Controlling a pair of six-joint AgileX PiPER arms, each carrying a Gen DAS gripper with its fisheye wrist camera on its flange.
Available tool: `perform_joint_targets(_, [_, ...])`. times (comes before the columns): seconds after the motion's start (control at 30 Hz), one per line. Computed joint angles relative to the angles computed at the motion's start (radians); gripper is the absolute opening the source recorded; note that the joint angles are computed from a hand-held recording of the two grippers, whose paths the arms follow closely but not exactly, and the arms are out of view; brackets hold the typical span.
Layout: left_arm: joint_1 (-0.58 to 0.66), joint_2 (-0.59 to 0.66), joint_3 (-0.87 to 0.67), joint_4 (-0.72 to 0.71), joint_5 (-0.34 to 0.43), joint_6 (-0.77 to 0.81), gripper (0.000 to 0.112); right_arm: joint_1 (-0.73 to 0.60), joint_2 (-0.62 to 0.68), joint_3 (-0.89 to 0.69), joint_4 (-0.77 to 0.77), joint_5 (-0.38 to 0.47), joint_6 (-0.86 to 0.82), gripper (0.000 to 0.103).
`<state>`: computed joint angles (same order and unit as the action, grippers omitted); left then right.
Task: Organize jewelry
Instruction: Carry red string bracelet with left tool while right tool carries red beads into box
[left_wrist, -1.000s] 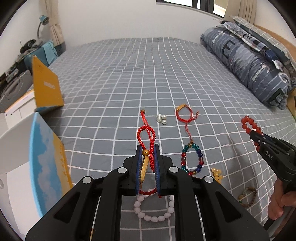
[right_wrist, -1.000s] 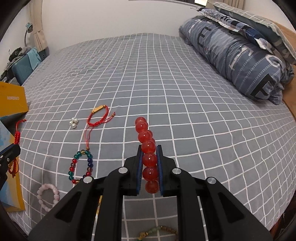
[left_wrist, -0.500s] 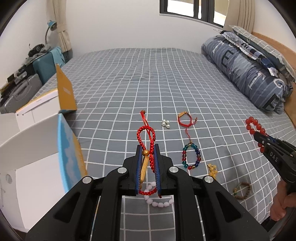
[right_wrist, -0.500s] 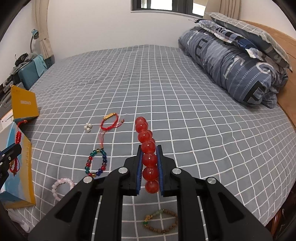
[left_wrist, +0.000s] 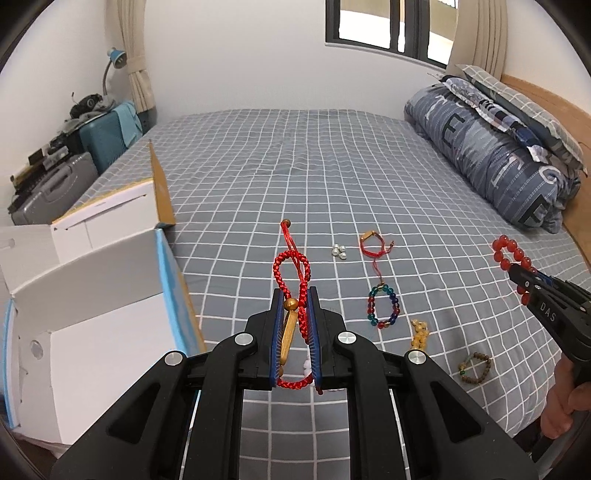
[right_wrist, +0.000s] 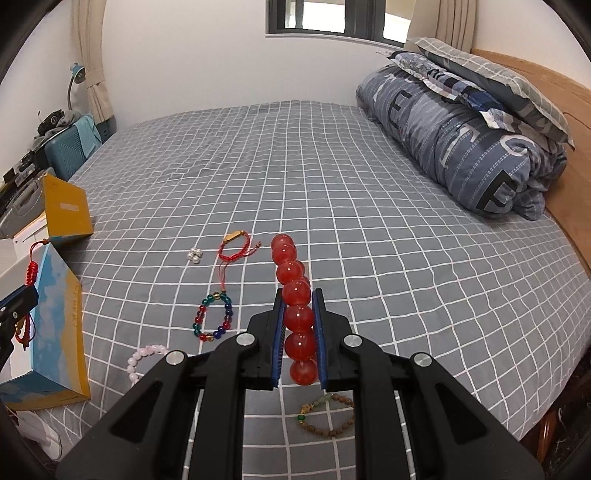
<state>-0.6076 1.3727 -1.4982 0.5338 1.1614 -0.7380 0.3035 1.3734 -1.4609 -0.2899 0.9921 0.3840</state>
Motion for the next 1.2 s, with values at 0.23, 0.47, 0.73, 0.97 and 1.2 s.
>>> perform_joint_targets(0.23, [0.026,-0.053,0.017,-0.005,0.027,0.016,0.012,0.085,0.024,-0.056,-0.03,0.049,0.058,0.013])
perform_joint_targets(0.47, [0.104,-0.135,0.07,-0.02,0.041,0.052,0.012,0.208,0.071,-0.114,-0.064,0.069,0.117,0.013])
perform_joint_targets(0.73, [0.329,-0.249,0.128,-0.123,0.024,0.191,0.012,0.381,0.173,-0.25,-0.121,0.119,0.195,0.013])
perform_joint_targets(0.97, [0.668,-0.319,0.184,-0.322,-0.018,0.444,0.012,0.523,0.291,-0.412,-0.137,0.168,0.235,0.013])
perform_joint_targets(1.2, [1.107,-0.346,0.224,-0.601,-0.04,0.799,0.012,0.653,0.427,-0.6,-0.145,0.224,0.239,0.013])
